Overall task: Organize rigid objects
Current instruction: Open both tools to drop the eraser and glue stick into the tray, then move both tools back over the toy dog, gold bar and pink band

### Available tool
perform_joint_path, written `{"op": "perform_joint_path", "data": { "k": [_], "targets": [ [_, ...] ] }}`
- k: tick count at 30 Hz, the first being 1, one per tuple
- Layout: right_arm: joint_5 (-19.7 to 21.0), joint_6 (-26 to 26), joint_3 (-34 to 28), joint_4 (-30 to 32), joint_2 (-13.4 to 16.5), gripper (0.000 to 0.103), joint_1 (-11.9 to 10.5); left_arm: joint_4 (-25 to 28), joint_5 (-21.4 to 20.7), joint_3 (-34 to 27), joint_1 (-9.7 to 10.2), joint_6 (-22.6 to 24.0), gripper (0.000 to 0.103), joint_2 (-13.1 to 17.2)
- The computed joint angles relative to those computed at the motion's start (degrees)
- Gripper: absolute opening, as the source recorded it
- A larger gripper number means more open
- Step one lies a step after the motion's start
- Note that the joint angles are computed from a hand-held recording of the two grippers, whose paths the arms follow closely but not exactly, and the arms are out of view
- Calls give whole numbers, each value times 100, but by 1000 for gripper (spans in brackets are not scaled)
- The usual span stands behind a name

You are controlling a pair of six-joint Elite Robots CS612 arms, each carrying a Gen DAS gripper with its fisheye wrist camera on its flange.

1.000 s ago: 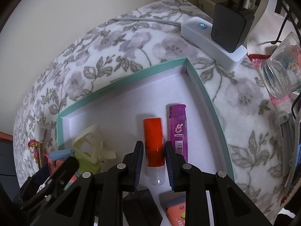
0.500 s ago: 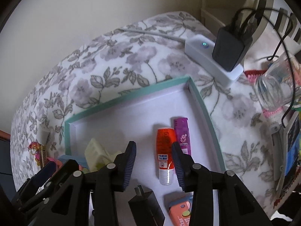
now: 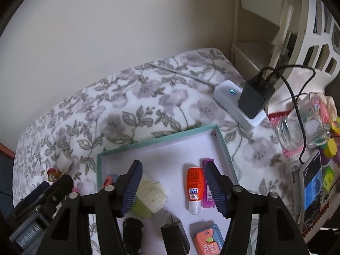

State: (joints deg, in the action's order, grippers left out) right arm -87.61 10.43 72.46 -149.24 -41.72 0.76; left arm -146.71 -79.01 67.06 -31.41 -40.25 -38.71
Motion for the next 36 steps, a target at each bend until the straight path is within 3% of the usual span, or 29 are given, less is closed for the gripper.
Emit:
{"op": "perform_joint_path", "data": {
  "k": [14, 16, 29, 36],
  "targets": [
    [165, -82, -145, 0, 129, 93, 164, 263, 554, 313, 189, -661, 96, -179],
    [141, -143, -186, 6, 156, 100, 214, 295, 576, 362, 238, -759, 96, -205],
    [232, -537, -520, 193, 360, 101, 538, 565, 742, 851, 607, -1407, 96, -525],
    [545, -794, -743, 358, 534, 101, 740, 612, 592, 1075, 808, -1723, 96, -634]
  ]
}}
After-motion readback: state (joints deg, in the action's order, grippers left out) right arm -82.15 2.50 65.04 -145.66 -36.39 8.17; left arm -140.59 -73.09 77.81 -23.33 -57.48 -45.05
